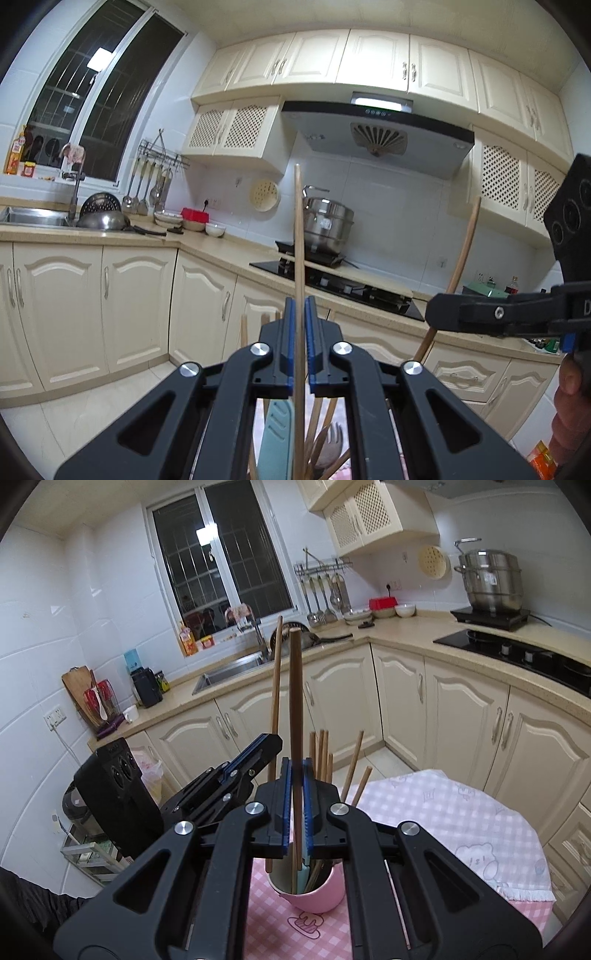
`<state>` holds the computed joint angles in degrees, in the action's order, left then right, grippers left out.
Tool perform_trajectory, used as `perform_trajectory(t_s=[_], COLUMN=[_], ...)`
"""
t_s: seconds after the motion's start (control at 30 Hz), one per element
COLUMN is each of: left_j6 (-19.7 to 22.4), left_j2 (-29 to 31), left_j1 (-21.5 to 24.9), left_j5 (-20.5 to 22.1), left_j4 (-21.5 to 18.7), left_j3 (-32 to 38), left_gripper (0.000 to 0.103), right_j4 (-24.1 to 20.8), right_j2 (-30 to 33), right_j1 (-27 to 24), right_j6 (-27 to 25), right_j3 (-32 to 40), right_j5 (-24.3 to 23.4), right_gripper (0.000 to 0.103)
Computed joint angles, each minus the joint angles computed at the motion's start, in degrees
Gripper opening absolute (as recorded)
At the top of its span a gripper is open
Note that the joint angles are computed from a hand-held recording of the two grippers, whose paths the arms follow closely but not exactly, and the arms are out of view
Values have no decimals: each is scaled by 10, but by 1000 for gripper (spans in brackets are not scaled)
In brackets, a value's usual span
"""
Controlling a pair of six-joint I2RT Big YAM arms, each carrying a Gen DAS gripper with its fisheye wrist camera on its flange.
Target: Organize utensils
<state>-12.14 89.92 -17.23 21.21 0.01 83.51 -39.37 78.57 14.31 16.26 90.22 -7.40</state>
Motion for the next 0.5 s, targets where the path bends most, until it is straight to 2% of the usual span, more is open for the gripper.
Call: perform_trajectory(t_s=[0.1,0.17,0.2,0.23,0.27,0.3,0.33,0.43,0.5], left_j6=[4,7,11,10,8,6,9,34,53], left_j2=[8,10,7,3,-4,-12,-17,-34,-45], left_j1=[1,4,6,7,9,11,13,16,17], left_j5=[2,10,11,8,-1,-8,-10,-23,-30], left_j4=[-8,-20,-29,-27,-22,-16,-18,-52,-80], left_j3=[-2,-4,-7,-12,-21,-30,-33,-33,-31], left_gripper=[5,9,27,53,66,75,79,94,97], right_j4=[-25,-40,-43,-41,-32,-22,0,18,30], right_j2=[19,29,30,30,26,20,9,-4,-15], right_j1=[1,0,-2,-5,-8,-10,-11,-16,-17], right_j6=[-3,3,6,16,27,36,47,66,76], right_j3=[12,17,17,13,4,-4,-20,-36,-48], right_j5=[-9,-9,-11,-12,-12,-9,5,12,21], right_gripper=[6,7,8,17,28,69,86,86,93])
